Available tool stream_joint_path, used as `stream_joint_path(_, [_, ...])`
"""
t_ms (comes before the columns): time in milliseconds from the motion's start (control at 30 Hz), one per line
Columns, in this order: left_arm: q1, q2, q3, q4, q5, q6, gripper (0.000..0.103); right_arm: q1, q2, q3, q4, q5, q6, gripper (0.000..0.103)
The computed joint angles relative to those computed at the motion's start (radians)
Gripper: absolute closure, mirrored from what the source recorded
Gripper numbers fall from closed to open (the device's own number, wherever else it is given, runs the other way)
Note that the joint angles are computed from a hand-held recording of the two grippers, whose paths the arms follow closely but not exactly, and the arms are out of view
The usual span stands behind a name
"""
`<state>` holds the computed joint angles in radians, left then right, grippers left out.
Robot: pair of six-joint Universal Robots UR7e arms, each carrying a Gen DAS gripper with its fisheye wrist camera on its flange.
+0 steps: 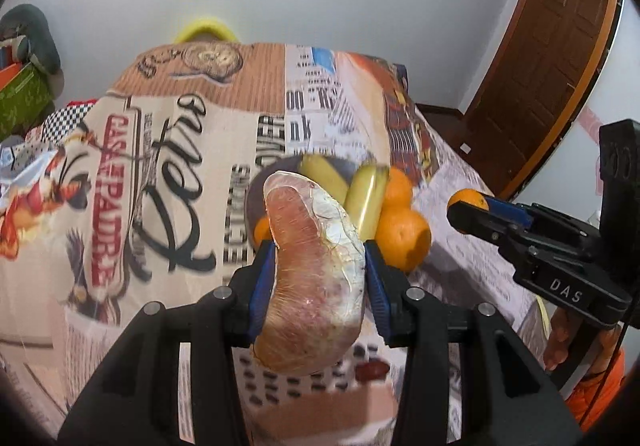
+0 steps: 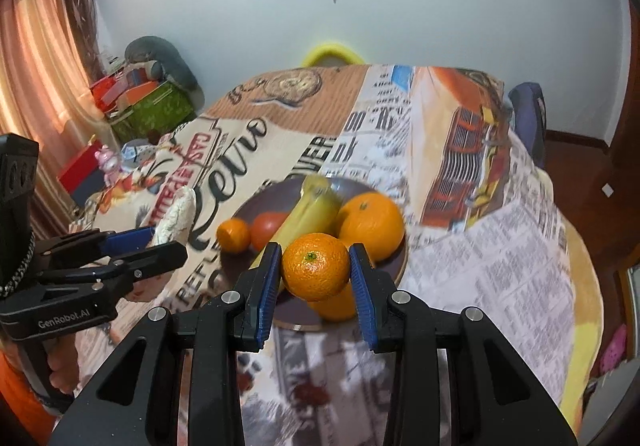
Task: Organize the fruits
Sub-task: 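Carry the pomelo wedge and mandarin over the plate with both grippers, then set the wedge and mandarin on the plate, open both grippers, withdraw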
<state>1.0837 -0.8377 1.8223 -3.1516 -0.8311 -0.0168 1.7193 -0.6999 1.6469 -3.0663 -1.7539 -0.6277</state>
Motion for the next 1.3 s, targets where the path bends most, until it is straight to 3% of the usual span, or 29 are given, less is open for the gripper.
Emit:
stream_joint_path(400, [0.071,0.101,-0.215,0.103,-0.049,0.034,0.060,-0.018,0.092,-0.144,0.056,-0.007,-0.009,0.071])
stream_joint_path(767, [0.123,0.179,-0.363,0.221,-0.053,0.000,0.060,-0.030,0.129,-0.174,0.064,-0.012,-0.035,0.071])
stream_joint_path(1300, [0.116,0.171,-0.345,0.220,-0.041,-0.018,0.059,-0.030,0.133,-0.184,0.088,-0.037,-0.036,0.069])
